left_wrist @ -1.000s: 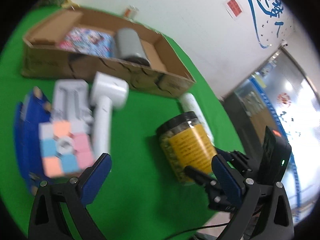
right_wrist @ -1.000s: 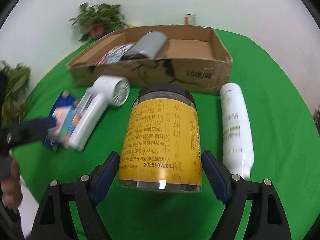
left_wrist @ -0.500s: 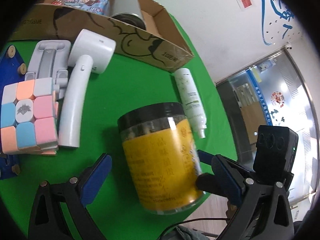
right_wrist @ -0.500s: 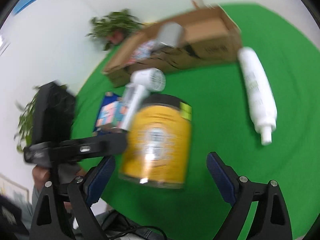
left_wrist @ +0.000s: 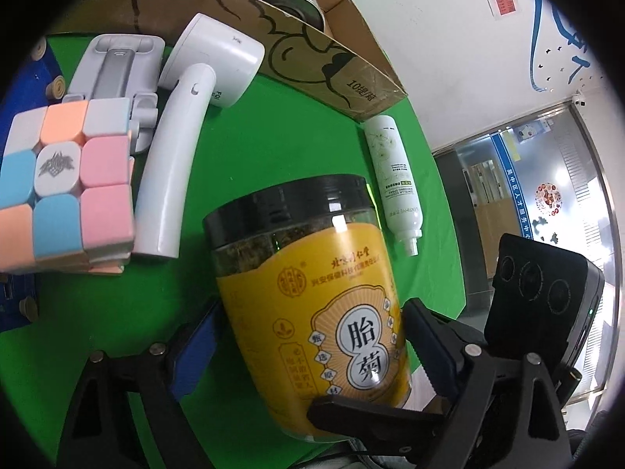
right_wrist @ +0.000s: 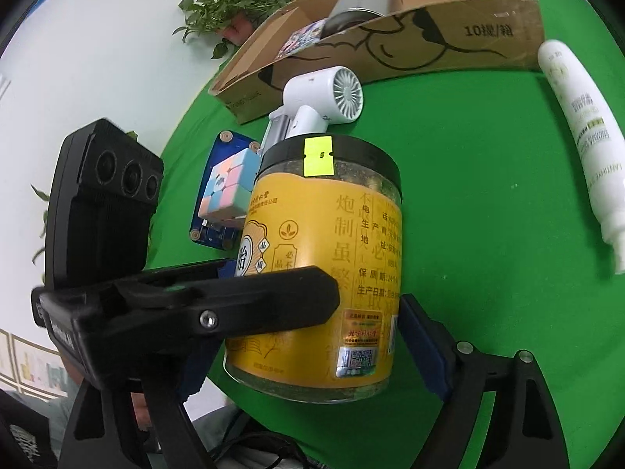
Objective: Organize rigid objects
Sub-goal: 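Grasp the yellow-labelled jar around its body with the right gripper, then lift the yellow jar with the right gripper and lower it beside the can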
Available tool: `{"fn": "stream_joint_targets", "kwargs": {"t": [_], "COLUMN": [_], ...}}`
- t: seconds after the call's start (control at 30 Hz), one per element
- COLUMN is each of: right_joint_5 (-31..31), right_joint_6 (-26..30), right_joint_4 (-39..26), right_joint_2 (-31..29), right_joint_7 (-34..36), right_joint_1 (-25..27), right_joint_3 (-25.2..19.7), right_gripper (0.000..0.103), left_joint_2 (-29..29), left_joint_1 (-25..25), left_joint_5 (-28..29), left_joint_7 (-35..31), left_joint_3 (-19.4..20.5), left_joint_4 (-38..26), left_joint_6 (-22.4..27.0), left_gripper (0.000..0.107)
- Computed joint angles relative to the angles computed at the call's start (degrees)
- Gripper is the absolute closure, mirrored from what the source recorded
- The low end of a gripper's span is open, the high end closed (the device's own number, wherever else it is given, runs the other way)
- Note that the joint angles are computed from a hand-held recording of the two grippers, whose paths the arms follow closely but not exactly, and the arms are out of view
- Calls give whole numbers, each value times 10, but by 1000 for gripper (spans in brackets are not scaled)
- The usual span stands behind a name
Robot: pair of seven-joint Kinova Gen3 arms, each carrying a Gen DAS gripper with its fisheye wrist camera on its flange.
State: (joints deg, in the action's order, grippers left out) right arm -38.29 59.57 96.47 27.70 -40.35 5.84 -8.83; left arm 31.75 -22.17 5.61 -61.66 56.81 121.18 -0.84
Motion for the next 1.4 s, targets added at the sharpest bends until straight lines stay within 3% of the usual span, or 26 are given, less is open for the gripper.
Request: {"fn": "stream_joint_targets", "kwargs": {"t": [0.1, 0.3, 0.43, 0.5, 0.67, 0.93, 1.3, 1.4], "right_joint_5": [9, 12, -17, -29, -60, -71, -94, -95], "right_joint_6": [-14, -69, -109, -122, -129, -127, -127, -126], "right_joint_4": [8, 48, 74, 80, 80, 52, 19, -3], "right_joint_2": [-8, -43, -78, -90, -108, -106, -100, -93], "right_joint_7": [-4, 2, 36, 54, 91, 88, 91, 83], "right_joint_1": [-10, -18, -10, -10, -6, -20, -21, -21], "right_joint_3": [2, 0, -7, -7, -2, 5, 0, 0], "right_gripper": [18, 18, 19, 19, 20, 20, 20, 20], "left_joint_2": [-11, -72, -96, -119, -148, -170, -166, -162], "left_joint_1": [16, 89, 80, 97, 130, 209, 179, 196], "left_joint_5": [1, 9, 11, 3, -6, -3, 29, 40], "left_joint_7": [4, 0, 4, 8, 14, -8, -71, -94], "left_joint_3": [-15, -83, -74, -94, -132, -226, -221, -243], "left_joint_4": [0, -10, -1, -5, -12, -43, -87, -114], "left_joint_6": [-3, 15, -10, -7, -8, 15, 44, 64], "left_gripper": [18, 20, 21, 21, 21, 22, 22, 22]}}
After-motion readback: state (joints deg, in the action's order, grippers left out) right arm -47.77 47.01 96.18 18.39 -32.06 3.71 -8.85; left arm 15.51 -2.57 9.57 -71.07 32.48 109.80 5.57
